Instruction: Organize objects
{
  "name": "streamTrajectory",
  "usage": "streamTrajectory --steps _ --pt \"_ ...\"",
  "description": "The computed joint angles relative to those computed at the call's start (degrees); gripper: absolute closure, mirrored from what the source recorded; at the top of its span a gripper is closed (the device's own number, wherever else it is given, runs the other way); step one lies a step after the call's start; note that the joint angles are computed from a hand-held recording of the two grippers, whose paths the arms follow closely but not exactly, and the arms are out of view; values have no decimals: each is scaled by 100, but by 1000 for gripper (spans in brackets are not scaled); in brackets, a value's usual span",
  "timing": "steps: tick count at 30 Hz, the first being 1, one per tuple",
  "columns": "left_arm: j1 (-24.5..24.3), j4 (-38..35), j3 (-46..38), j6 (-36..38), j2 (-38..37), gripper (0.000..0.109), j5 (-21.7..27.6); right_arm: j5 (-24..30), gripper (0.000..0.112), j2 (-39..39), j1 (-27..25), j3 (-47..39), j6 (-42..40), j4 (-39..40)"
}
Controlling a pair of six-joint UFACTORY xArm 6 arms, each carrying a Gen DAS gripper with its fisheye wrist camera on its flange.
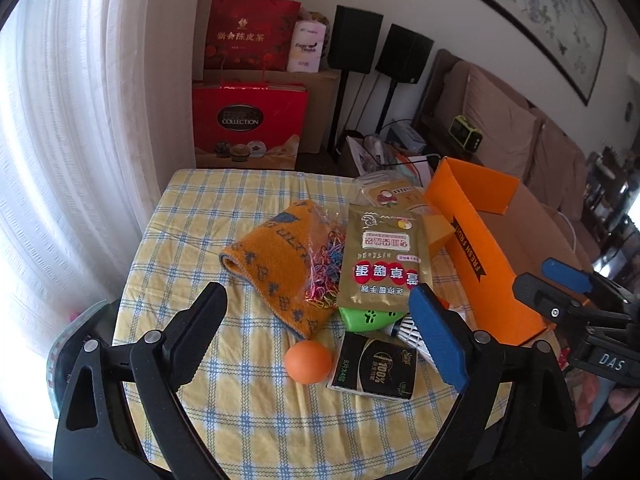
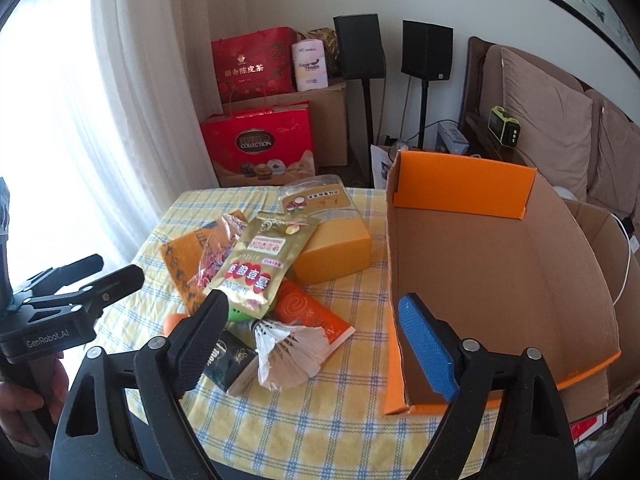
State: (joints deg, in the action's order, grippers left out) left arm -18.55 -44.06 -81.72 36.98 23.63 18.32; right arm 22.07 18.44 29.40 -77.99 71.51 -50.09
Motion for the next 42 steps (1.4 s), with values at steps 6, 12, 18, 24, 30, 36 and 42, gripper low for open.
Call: streamTrajectory --steps 6,12,18,24,30,36,42 --pt "59 125 -934 -166 614 36 707 -345 37 456 -111 -434 -981 1065" --pt "146 -75 -1867 -165 1264 48 1520 -531 58 975 -140 -848 -2003 2237" --pt "381 -724 -2839 -85 1999 48 2565 -471 71 1387 -136 -1175 -2215 2433" --pt "384 -824 -3059 -82 2237 49 2745 -600 71 1592 -169 -1259 -2839 3260" --pt "392 -875 -3302 -128 2454 56 2981 -658 71 1740 -125 -1355 -3483 4077" --pt "431 -926 -3421 -209 2556 66 3174 -758 77 1857 -64 -1445 -4117 4764" --pt "525 -1190 -3597 -307 2677 72 3492 -761 89 1837 -35 -1457 -3792 4189"
